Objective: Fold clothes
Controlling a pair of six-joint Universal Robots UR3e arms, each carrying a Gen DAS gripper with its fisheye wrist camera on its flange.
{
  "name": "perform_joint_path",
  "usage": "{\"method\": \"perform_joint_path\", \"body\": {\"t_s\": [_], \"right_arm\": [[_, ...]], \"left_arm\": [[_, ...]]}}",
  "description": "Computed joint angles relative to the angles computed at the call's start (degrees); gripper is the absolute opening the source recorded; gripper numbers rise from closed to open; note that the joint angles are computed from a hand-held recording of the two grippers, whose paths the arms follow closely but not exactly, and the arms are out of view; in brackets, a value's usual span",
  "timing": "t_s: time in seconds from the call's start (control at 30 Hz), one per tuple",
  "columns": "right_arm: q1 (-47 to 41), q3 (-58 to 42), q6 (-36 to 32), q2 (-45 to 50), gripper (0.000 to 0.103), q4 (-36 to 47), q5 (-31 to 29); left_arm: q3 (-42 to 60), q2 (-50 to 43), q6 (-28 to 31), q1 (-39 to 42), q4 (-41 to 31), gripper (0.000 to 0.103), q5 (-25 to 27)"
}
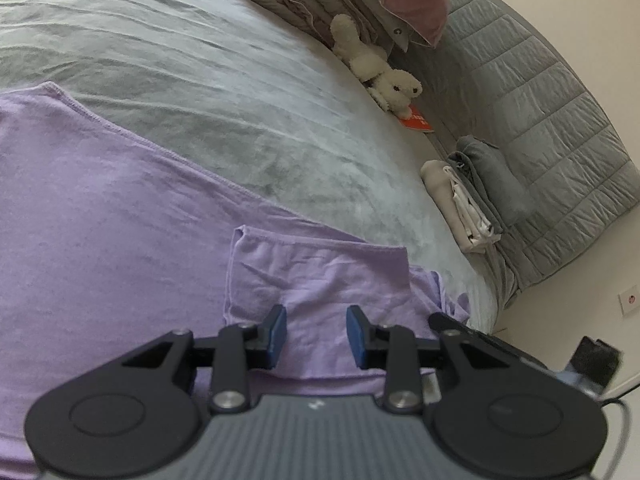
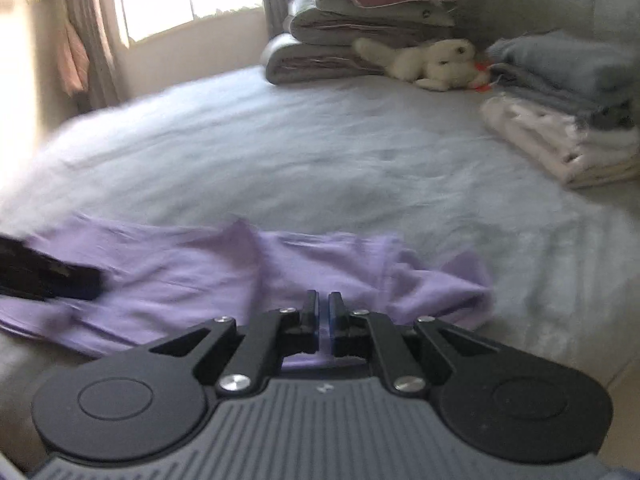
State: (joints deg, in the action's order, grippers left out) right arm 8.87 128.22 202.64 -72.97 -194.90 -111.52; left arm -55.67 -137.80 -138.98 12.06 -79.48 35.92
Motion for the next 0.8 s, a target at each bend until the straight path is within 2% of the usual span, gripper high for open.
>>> {"method": "perform_joint_path", "body": {"t_s": [0.07, 0.2, 0.27, 0.33, 0.4, 0.57, 0.63, 0.73, 0.8], "right_arm": [[-1.50, 0.35, -0.40, 1.71, 0.003, -1.77, -3.32], [-8.27, -0.19, -1.47, 3.12, 0.004, -2.83, -9.93], [-12.82, 1.24, 0.89, 0.27, 0.006, -1.37, -10.81], [-16.21, 5.17, 1.27, -4.67, 0.007, -2.15, -7.69], [-16.82, 7.95, 1.26, -8.58, 0.013, -0.91, -4.94], [-16.52, 12.83, 3.02, -17.55, 0.016, 5.23, 1.85], [-15.00, 13.10, 4.78, -18.71, 0.020, 8.08, 3.11], [-13.32, 13.65, 8.13, -18.69, 0.035, 7.52, 4.61], [-12.58, 13.31, 9.35, -18.25, 0.036, 7.38, 4.82]], "left_arm": [[0.08, 0.02, 0.19, -0.01, -0.19, 0.033, 0.08], [-0.48, 0.37, 0.76, 0.18, -0.05, 0.033, 0.25], [-0.23, 0.32, 1.04, 0.27, -0.29, 0.033, 0.26], [0.26, 0.14, 1.19, 0.27, -0.61, 0.033, 0.25], [0.61, -0.15, 0.76, 0.10, -0.26, 0.033, 0.22], [0.42, -0.22, 0.16, -0.38, 0.57, 0.033, 0.23], [0.16, -0.11, 0.23, -0.38, 0.76, 0.033, 0.29], [-0.12, 0.04, 0.40, -0.16, 0.63, 0.033, 0.23], [-0.29, 0.17, 0.56, -0.03, 0.53, 0.033, 0.21]]}}
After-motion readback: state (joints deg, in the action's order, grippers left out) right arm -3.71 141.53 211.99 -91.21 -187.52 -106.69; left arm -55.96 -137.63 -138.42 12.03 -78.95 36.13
